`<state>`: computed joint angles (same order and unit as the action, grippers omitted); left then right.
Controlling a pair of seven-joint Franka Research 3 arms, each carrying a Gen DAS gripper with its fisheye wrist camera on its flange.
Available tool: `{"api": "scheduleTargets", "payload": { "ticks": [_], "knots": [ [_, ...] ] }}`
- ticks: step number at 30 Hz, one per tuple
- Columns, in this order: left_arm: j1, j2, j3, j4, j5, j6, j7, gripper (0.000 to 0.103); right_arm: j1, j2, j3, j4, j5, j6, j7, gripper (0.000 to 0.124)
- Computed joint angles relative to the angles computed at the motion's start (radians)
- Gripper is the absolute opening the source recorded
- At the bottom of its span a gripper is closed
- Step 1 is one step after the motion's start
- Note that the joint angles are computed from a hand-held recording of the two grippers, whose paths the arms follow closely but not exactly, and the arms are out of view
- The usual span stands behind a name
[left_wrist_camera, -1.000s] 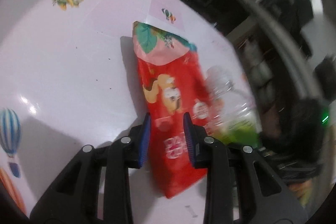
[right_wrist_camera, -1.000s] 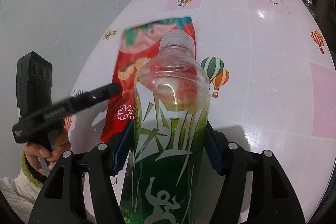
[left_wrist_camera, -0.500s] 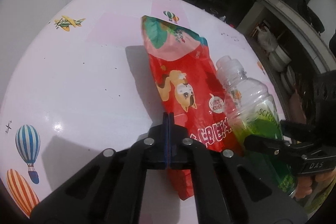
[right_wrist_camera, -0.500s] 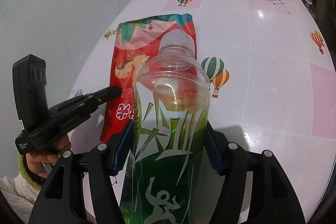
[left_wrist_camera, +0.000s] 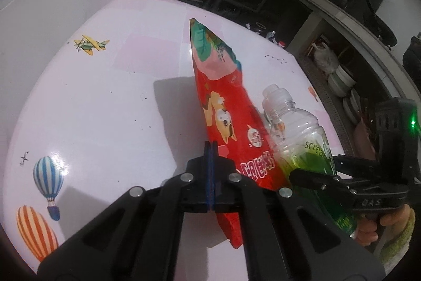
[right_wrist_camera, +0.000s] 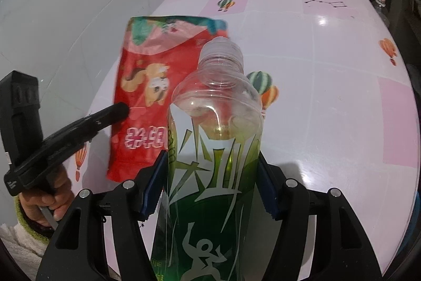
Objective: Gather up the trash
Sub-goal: 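Carry snack bag and bottle over the wastebasket and open both grippers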
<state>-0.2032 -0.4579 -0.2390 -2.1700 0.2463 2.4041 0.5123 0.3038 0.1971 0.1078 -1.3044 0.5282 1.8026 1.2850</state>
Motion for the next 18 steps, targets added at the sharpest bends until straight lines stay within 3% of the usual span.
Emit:
{"api": "scheduleTargets", "payload": {
  "ticks": [10,18],
  "knots": [
    [-0.01,-0.002,-0.016,0.069,0.027,0.022,0.02,0.0,-0.047,-0.134,-0.038,-0.164,0.071,0.088,0.027,0.061],
    [-0.048,0.163,-0.052,0.288,0.048,0.044,0.121,0.0,-0.112,-0.309,-0.106,-0.348,0.15,0.179,0.015,0.061]
  ]
}}
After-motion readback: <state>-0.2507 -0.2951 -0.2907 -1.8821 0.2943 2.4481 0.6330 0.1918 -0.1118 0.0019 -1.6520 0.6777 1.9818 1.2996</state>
